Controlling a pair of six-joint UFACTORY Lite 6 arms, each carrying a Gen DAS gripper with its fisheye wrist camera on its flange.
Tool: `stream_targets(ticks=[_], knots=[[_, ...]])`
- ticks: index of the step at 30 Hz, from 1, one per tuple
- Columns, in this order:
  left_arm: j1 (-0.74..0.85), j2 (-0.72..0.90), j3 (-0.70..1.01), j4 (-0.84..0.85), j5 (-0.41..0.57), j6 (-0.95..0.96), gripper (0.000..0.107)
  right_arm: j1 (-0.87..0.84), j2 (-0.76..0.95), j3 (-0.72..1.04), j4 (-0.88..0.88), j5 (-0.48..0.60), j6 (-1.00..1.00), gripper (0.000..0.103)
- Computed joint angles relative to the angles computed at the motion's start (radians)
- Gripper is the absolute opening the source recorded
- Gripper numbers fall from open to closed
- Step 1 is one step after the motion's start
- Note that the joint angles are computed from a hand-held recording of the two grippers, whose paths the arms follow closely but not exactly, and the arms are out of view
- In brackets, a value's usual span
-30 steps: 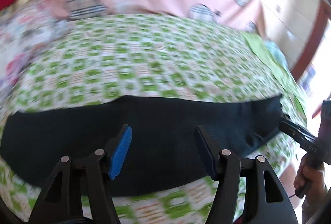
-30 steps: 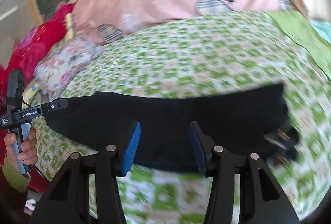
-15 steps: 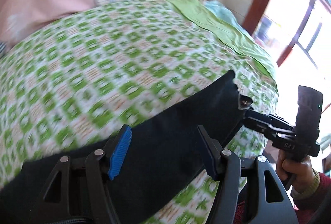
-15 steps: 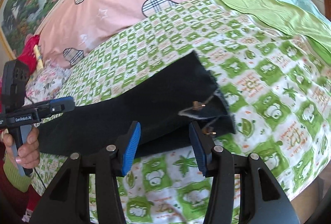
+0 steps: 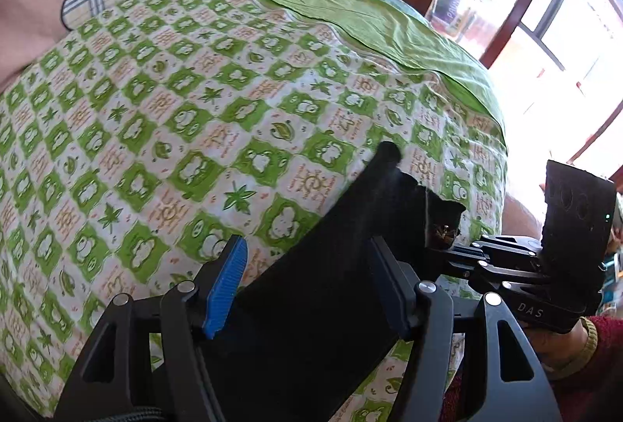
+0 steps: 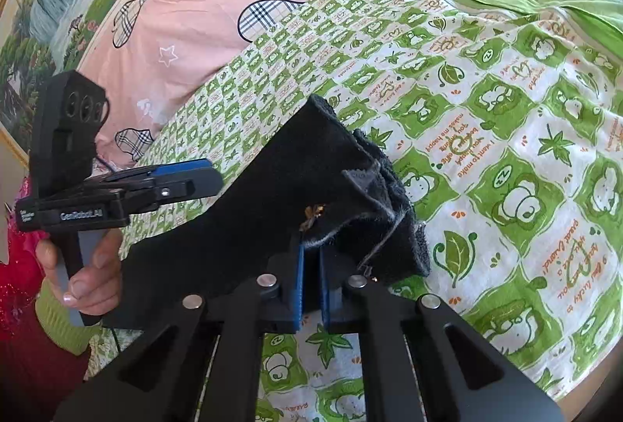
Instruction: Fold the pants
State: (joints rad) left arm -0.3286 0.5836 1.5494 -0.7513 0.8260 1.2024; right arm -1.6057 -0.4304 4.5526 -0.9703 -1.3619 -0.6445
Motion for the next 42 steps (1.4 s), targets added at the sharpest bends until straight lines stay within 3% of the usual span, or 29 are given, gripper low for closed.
stream_targets(ticks=[4, 9, 13, 14, 15, 17, 24, 25, 27, 30, 34, 35, 37, 38, 42], knots=[[-0.04, 0.01, 0.008, 0.017, 0.009, 0.01, 0.064, 0.06, -0.004, -0.035, 0.008, -0.08, -0.006, 0.006], [-0.113, 0.098, 0.086, 0.104, -0.005, -0.064, 0.064, 0.077, -0.003, -0.006, 0.037, -0.054, 0.071, 0.009], [-0.147, 0.153, 0.128, 0.163, -0.008, -0.091, 0.064, 0.093, -0.019, -0.043, 0.075, -0.104, 0.055, 0.014], [-0.156, 0.165, 0.139, 0.179, -0.012, -0.101, 0.064, 0.097, -0.021, -0.043, 0.083, -0.109, 0.068, 0.02], [-0.161, 0.174, 0.148, 0.19, -0.011, -0.109, 0.064, 0.102, -0.021, -0.036, 0.086, -0.107, 0.093, 0.034], [-0.161, 0.197, 0.184, 0.202, 0.014, -0.118, 0.064, 0.116, -0.023, -0.015, 0.074, -0.096, 0.154, 0.048], [-0.165, 0.344, 0.411, 0.234, 0.159, -0.195, 0.064, 0.079, -0.042, 0.045, -0.018, 0.002, 0.268, 0.047], [-0.168, 0.367, 0.445, 0.234, 0.178, -0.207, 0.064, 0.072, -0.047, 0.045, -0.025, 0.01, 0.262, 0.045], [-0.177, 0.393, 0.483, 0.234, 0.196, -0.22, 0.064, 0.068, -0.055, 0.05, -0.026, 0.028, 0.266, 0.014], [-0.188, 0.415, 0.519, 0.226, 0.221, -0.219, 0.064, 0.104, -0.059, 0.103, -0.078, 0.043, 0.39, 0.011], [-0.203, 0.442, 0.543, 0.197, 0.227, -0.228, 0.07, 0.114, -0.072, 0.081, -0.075, 0.017, 0.346, 0.011], [-0.208, 0.42, 0.505, 0.181, 0.198, -0.214, 0.068, 0.114, -0.073, 0.083, -0.08, 0.018, 0.349, 0.011], [-0.214, 0.378, 0.438, 0.143, 0.175, -0.158, 0.046, 0.116, -0.072, 0.094, -0.094, 0.022, 0.369, 0.011], [-0.215, 0.378, 0.436, 0.124, 0.199, -0.139, 0.025, 0.116, -0.07, 0.097, -0.095, 0.024, 0.369, 0.011], [-0.22, 0.275, 0.297, 0.086, 0.137, -0.07, 0.017, 0.111, -0.055, 0.083, -0.078, 0.011, 0.296, 0.011]])
